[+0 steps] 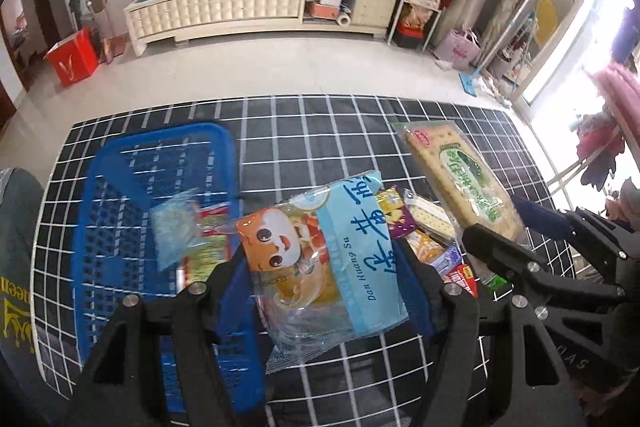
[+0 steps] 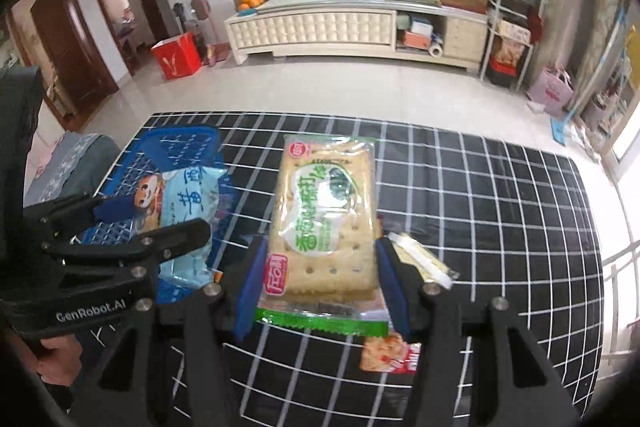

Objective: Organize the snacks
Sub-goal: 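Carry the blue bread bag into the basket with the left tool and release it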

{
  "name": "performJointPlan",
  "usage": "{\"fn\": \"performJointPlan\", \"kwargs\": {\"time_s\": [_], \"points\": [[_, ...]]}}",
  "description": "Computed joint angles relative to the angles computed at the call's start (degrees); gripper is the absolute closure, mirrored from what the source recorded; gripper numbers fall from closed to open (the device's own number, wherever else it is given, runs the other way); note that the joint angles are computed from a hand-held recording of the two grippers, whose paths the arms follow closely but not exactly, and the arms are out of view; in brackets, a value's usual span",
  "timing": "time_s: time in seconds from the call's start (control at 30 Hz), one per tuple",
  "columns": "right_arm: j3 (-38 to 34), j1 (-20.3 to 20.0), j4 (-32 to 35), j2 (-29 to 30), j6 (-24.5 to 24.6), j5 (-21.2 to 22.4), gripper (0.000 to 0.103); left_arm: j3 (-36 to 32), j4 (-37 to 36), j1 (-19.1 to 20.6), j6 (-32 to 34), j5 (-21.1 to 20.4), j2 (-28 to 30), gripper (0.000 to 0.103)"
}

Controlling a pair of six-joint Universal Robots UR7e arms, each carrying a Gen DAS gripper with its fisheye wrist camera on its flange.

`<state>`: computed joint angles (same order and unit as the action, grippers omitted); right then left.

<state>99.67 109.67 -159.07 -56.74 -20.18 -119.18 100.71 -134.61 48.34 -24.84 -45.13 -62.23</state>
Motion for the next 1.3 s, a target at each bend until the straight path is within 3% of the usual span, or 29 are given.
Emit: {"fn": "performJointPlan", "kwargs": {"time_s": [0.27, 0.53, 1.07, 1.3], "points": [[-3.5, 3.0, 0.9, 4.3, 1.8, 1.7, 0.045, 1.6, 2.8, 1.8, 0.3, 1.6, -6.3, 0.039], [-7.8, 4.0, 2.5, 9.6, 3.0, 2.2, 0.045, 1.7, 3.7, 4.5, 2.1, 1.6, -8.5, 0.039], [-13.9, 2.1, 4.0, 17.1, 3.9, 1.1, 0.045, -5.4, 4.4, 12.7, 7.1, -2.0, -0.5, 0.039], [-15.5, 2.0, 3.7, 18.1, 3.2, 1.1, 0.044, -9.3, 5.6, 14.6, 8.2, -0.7, 2.6, 0.037]]}}
